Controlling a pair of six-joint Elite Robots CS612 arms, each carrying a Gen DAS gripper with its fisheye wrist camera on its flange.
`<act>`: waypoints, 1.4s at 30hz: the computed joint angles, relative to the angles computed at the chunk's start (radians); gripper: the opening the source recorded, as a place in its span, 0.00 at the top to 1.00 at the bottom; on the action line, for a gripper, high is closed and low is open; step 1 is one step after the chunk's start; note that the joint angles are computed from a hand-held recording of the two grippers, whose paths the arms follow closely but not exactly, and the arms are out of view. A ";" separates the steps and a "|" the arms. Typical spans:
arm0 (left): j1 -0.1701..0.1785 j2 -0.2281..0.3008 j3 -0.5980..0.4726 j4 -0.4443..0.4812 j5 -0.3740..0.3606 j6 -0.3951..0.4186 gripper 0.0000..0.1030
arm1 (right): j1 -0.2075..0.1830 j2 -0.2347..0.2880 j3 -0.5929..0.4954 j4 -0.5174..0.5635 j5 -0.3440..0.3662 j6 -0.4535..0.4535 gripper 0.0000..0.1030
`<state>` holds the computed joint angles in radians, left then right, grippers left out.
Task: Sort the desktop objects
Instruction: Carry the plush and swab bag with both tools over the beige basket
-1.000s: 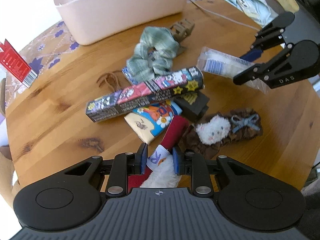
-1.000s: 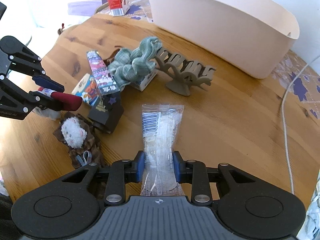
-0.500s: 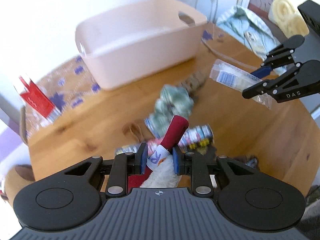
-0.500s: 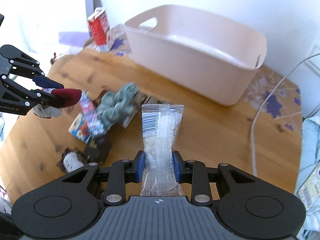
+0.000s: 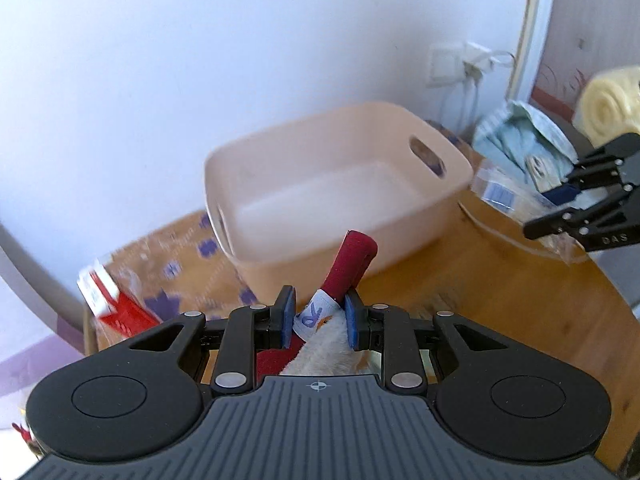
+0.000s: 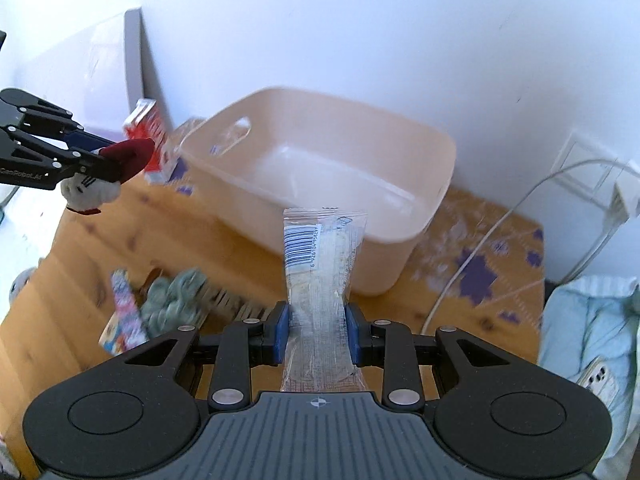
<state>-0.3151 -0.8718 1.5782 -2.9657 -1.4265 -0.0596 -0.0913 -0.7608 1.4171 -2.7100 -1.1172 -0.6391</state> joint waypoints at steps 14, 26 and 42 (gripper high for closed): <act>0.022 0.128 -0.230 0.063 0.037 0.061 0.75 | 0.027 0.091 -0.175 -0.037 -0.002 0.084 0.73; 0.028 0.258 -0.414 0.187 0.086 -0.009 0.75 | 0.073 0.221 -0.376 0.047 -0.070 0.232 0.73; 0.041 0.348 -0.549 0.466 0.019 -0.113 0.71 | 0.123 0.325 -0.543 0.257 -0.180 0.299 0.89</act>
